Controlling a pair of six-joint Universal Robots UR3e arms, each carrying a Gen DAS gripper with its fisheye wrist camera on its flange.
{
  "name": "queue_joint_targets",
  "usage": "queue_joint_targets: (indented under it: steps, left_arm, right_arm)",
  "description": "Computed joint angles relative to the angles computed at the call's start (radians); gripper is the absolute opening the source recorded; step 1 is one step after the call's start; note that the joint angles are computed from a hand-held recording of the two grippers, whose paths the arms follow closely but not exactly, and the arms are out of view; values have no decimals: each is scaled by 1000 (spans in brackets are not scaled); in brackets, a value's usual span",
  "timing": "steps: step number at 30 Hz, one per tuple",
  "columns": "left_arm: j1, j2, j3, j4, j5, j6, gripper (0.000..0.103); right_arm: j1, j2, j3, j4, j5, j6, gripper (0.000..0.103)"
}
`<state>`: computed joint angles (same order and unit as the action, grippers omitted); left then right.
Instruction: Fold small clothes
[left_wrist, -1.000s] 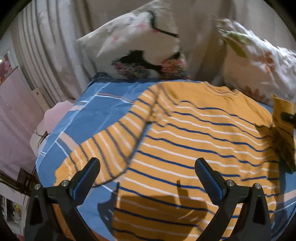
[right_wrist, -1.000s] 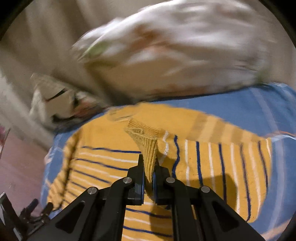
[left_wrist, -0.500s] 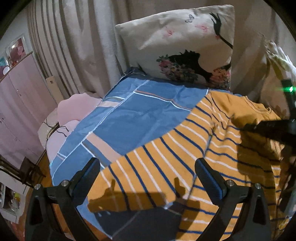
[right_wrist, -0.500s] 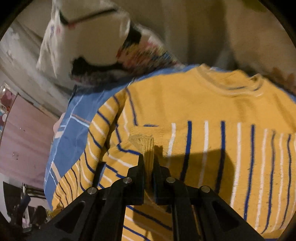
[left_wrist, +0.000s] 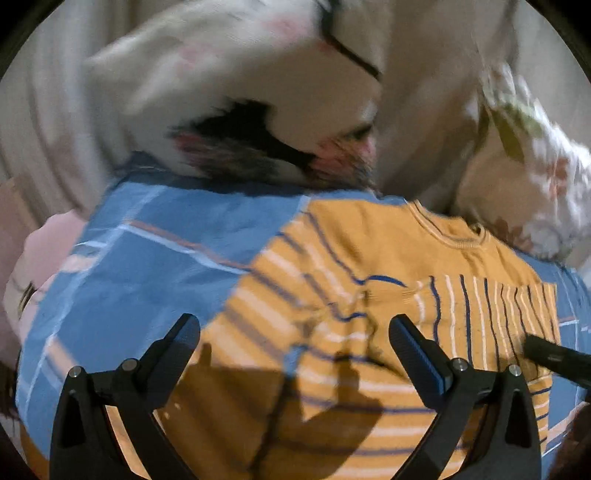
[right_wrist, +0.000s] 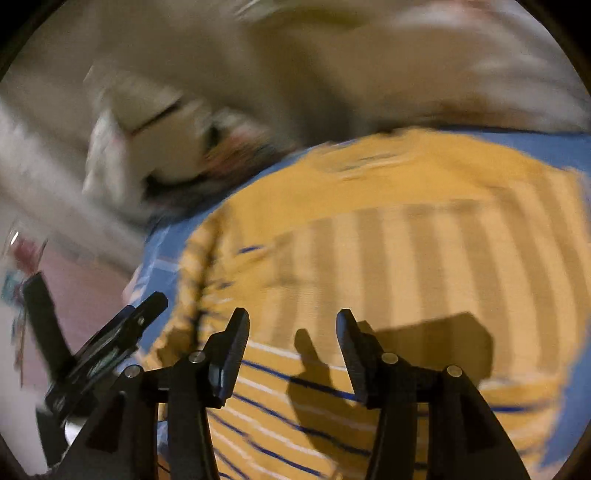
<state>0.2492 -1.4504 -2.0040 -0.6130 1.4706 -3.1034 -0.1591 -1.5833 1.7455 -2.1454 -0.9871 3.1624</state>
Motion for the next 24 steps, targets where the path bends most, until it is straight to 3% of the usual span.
queue_joint_targets:
  steps: [4, 6, 7, 8, 9, 11, 18, 22, 24]
  left_arm:
    - [-74, -224, 157, -26, -16, -61, 101]
    - [-90, -279, 198, -30, -32, -87, 86]
    - [-105, -312, 234, -58, -35, -85, 59]
    - [-115, -331, 265, -98, -28, -72, 23]
    - [-127, -344, 288, -122, -6, -72, 13]
    - [-129, -333, 287, -108, 22, -86, 2]
    - [-23, -252, 295, -131, 45, -115, 0]
    - [50, -217, 262, -126, -110, -47, 1]
    - [49, -230, 263, -128, -173, -1, 12]
  right_arm:
    - [-195, -179, 121, 91, -15, -64, 54]
    - [-275, -252, 161, 150, -14, -112, 54]
    - [-306, -276, 173, 175, -15, -131, 54]
    - [-333, -301, 188, 198, -14, -152, 54]
    - [-357, -323, 203, 213, -16, -170, 54]
    - [-382, -339, 212, 224, -20, -191, 54]
    - [-410, -318, 215, 191, -24, -200, 54]
    - [-404, -280, 197, 181, -22, -196, 54]
    - [-398, -267, 194, 182, -21, -194, 54]
